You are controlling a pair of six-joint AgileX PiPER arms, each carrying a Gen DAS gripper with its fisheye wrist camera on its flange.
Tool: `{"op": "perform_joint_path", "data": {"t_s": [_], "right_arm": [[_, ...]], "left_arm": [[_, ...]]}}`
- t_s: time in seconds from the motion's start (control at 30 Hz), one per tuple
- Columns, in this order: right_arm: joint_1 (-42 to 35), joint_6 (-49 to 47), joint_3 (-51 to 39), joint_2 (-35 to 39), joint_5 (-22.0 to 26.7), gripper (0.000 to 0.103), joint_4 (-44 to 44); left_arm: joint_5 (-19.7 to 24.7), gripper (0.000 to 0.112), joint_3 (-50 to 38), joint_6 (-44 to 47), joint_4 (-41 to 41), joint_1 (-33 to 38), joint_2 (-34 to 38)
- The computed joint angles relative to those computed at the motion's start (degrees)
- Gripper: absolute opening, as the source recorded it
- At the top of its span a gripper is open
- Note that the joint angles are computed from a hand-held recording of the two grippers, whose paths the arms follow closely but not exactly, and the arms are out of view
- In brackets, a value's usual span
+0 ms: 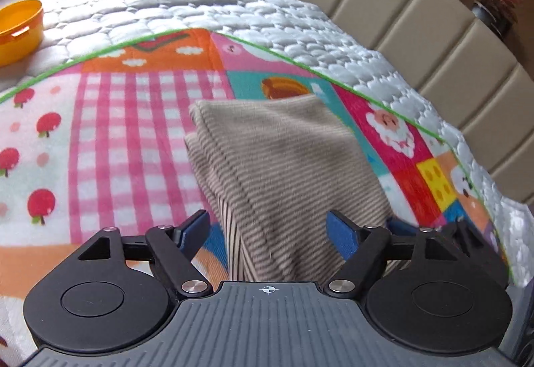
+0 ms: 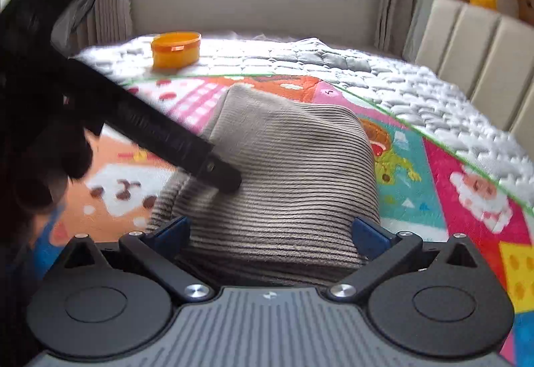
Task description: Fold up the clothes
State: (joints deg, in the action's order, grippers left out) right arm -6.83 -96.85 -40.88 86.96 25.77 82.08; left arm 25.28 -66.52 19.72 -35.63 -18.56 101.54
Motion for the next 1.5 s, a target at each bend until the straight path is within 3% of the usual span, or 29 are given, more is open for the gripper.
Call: {"op": "perform_joint_path", "data": {"t_s": [0.07, 0.17, 0.27, 0.3, 0.37, 0.47, 0.6, 0.77, 0.83, 0.87, 0.97, 1.1, 1.23, 1.27, 1.3, 1.5], "right_arm": [[-6.0, 11.2, -3.5, 2.6, 5.7, 0.103, -3.9], [-9.3, 23.6, -7.2, 7.8, 5.4, 0.101, -8.0], [-12.3, 25.3, -8.6, 11.8, 11.2, 0.08, -7.5], [-12.6, 24.5, -8.0, 11.0, 12.8, 0.068, -6.7], [-12.1, 22.4, -6.1, 7.7, 13.9, 0.068, -5.3], [-13.6, 23.8, -4.9, 5.3, 19.6, 0.067, -7.1], [-9.2, 32.9, -5.1, 5.9, 12.8, 0.067, -17.4], [-12.7, 28.4, -4.8, 5.0, 16.8, 0.071, -13.2], [-15.0, 25.8, -5.2, 5.1, 19.2, 0.086, -9.6], [-15.4, 25.5, -6.2, 5.9, 19.8, 0.089, -8.6], [-16.1, 25.1, -9.5, 8.9, 20.9, 0.093, -5.8], [-12.9, 29.9, -17.2, 17.8, 17.5, 0.094, -8.0], [-11.7, 31.6, -24.5, 25.2, 20.6, 0.094, -9.5], [-11.6, 31.1, -26.1, 26.6, 21.9, 0.091, -9.4], [-11.3, 31.0, -27.6, 27.5, 23.1, 0.081, -10.1], [-10.2, 27.1, -32.8, 30.4, 18.0, 0.07, -3.4]], "left_arm": [[-1.7, 0.071, 2.3, 2.4, -1.2, -0.4, -0.3], [-2.0, 0.067, 3.9, 8.6, -7.1, 0.5, -0.7], [-2.1, 0.066, 4.1, 11.7, -9.4, 0.8, -0.6], [-1.8, 0.066, 4.3, 13.4, -11.1, 1.1, -0.4], [-1.6, 0.066, 4.4, 15.2, -13.0, 1.6, -0.2], [-1.2, 0.06, 5.0, 19.5, -17.1, 2.7, -0.2], [-1.1, 0.06, 4.8, 21.1, -18.8, 3.5, 0.1], [-1.5, 0.067, 4.3, 17.9, -14.9, 2.8, 0.4], [-1.6, 0.076, 4.1, 14.7, -11.9, 2.7, 0.4], [-0.3, 0.085, 3.3, 11.5, -9.3, 2.9, 0.7], [4.7, 0.088, 2.0, 9.8, -8.7, 4.3, 1.4], [10.0, 0.081, 1.5, 14.8, -12.0, 4.8, 1.4], [9.3, 0.069, 1.7, 16.2, -11.9, 3.7, 1.6], [9.7, 0.066, 1.2, 17.5, -13.1, 4.1, 2.2], [10.1, 0.064, 0.6, 18.8, -14.3, 4.5, 2.8], [10.9, 0.056, -7.4, 25.6, -20.1, 6.6, 9.4]]}}
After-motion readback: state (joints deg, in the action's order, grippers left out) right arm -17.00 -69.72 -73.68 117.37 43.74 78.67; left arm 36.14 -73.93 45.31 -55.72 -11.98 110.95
